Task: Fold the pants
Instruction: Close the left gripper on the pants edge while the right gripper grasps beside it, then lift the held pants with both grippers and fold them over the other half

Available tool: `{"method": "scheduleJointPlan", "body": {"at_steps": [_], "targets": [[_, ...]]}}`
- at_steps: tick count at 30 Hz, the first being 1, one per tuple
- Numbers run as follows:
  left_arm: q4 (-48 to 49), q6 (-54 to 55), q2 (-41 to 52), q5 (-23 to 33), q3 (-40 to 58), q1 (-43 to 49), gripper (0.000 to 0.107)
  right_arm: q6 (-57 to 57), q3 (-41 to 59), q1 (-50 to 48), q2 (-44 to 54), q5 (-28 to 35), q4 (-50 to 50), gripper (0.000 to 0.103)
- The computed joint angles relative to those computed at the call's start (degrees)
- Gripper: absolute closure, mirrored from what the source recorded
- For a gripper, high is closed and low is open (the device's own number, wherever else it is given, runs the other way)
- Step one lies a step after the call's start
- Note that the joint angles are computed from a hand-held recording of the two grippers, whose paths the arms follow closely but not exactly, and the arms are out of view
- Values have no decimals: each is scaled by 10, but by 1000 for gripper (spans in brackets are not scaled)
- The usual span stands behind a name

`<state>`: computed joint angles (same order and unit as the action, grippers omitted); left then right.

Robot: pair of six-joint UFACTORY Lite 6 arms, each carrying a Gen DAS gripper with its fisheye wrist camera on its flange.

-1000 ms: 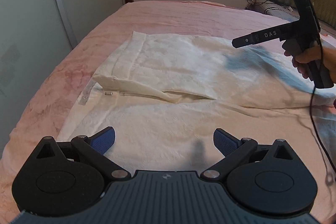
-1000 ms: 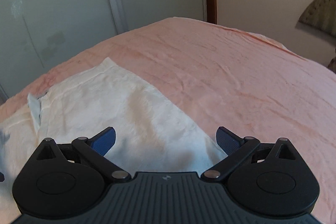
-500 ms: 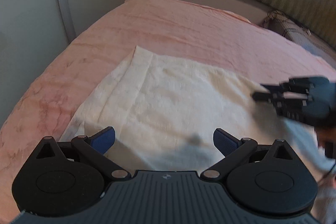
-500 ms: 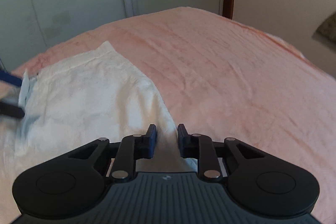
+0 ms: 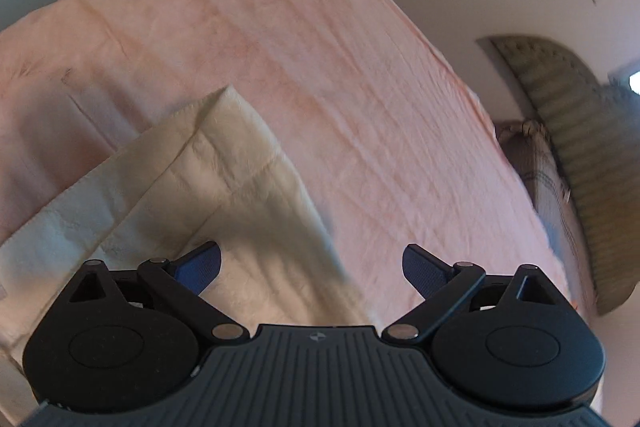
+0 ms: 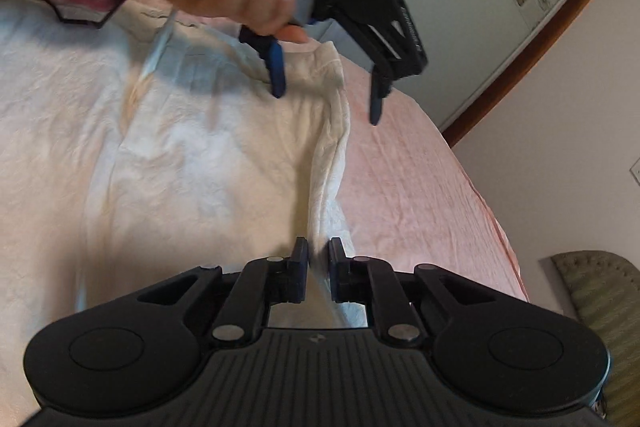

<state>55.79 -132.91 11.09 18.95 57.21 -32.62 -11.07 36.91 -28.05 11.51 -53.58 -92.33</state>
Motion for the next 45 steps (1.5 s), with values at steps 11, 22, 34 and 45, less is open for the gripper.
{"method": "scheduleJointPlan", "body": {"at_steps": [11,22,34,45], "targets": [[48,-81,-120,224,-78,-222,101,84,44,-82,23,-20,-19,90],[19,-120,-131,364,-75,-390,101,176,220,-126,155,71,-20,72],[-58,-221,-212,538,-116,-656,101,89,12,-510,-95,-211,-285,94],[-144,-436,-105,499,-116,-853,102,49,43,-790,-13,-289,-552,95]]}}
